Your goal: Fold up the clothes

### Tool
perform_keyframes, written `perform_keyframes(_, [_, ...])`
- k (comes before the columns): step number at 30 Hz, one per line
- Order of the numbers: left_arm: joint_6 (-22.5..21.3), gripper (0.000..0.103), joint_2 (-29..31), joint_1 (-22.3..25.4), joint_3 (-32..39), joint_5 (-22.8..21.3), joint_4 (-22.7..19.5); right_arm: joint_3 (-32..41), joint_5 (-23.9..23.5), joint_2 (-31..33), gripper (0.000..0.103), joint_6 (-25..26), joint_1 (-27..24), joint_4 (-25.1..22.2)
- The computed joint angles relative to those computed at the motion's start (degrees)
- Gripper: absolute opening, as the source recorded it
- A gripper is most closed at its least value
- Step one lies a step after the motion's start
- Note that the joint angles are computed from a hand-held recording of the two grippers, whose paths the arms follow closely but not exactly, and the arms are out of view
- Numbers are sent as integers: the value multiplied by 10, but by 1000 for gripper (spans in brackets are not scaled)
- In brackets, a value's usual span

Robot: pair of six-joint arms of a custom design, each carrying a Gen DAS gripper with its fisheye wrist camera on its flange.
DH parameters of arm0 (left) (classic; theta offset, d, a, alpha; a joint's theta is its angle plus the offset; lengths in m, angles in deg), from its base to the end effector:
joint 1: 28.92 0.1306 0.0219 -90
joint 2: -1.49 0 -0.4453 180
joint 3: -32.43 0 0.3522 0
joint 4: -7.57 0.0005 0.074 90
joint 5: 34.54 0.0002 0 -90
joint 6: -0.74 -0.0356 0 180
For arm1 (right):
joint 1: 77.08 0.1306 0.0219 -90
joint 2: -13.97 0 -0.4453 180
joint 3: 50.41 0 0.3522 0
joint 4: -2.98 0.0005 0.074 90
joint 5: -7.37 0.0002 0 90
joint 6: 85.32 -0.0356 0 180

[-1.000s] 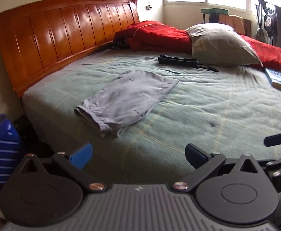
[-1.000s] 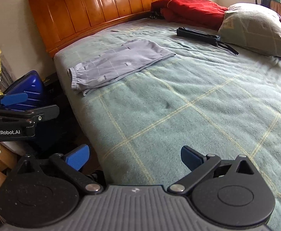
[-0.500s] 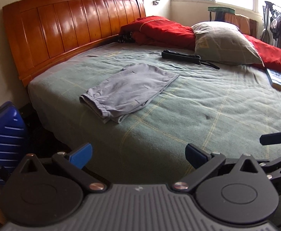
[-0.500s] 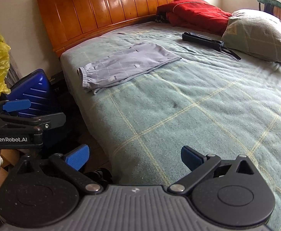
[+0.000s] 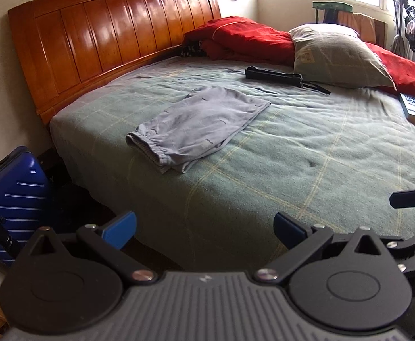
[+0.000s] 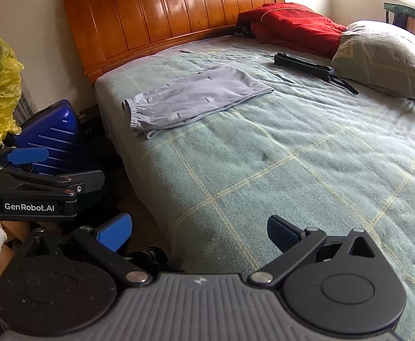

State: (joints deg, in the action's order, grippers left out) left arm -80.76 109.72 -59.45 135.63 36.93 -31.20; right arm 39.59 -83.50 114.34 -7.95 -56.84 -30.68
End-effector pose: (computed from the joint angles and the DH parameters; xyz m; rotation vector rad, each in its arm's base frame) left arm 0.5134 -0.2902 0.4479 0.2801 2.2696 0.0257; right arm 0.4946 0.1824 0.4289 -0.1641 2.3533 0.3003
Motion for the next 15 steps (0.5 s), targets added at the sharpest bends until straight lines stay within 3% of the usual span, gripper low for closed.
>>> perform_keyframes(15, [1,102,-1,-1,-1,2,-1,0,-3,3,103,1,1,0])
